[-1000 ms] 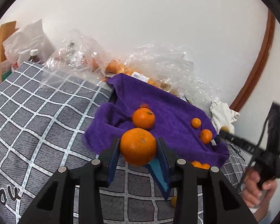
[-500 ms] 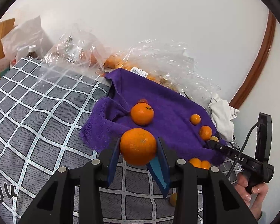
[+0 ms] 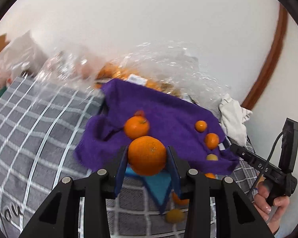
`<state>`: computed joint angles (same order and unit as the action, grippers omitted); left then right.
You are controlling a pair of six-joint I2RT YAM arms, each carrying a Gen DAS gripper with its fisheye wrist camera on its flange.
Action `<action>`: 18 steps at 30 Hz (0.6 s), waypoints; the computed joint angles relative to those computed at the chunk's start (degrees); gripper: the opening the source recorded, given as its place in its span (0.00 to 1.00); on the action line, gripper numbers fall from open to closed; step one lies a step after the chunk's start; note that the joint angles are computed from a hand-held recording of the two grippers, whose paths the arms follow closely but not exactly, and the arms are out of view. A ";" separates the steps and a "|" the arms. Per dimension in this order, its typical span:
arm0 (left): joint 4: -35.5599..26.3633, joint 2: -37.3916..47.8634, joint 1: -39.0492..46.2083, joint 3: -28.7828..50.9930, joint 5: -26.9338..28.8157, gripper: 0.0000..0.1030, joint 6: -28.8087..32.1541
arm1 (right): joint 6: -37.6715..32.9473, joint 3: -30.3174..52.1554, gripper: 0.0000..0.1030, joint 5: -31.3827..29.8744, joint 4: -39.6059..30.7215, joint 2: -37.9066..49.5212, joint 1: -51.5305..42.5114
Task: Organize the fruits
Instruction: 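Lower the yellow-green fruit onto the towel while the left tool places its tangerine there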
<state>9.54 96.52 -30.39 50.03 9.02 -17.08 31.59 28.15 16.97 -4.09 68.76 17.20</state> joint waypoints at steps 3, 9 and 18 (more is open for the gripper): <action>-6.25 3.23 -2.04 7.70 -0.91 0.37 2.09 | 0.02 -0.53 0.41 0.85 -1.00 -2.68 -0.52; -13.72 14.59 -4.85 22.38 -2.58 0.37 1.57 | -0.26 -1.20 0.42 1.62 -1.60 -4.20 -1.90; -23.69 24.77 -6.93 34.60 -6.27 0.37 1.30 | 0.36 -2.47 0.42 -1.32 -1.07 -5.42 -5.75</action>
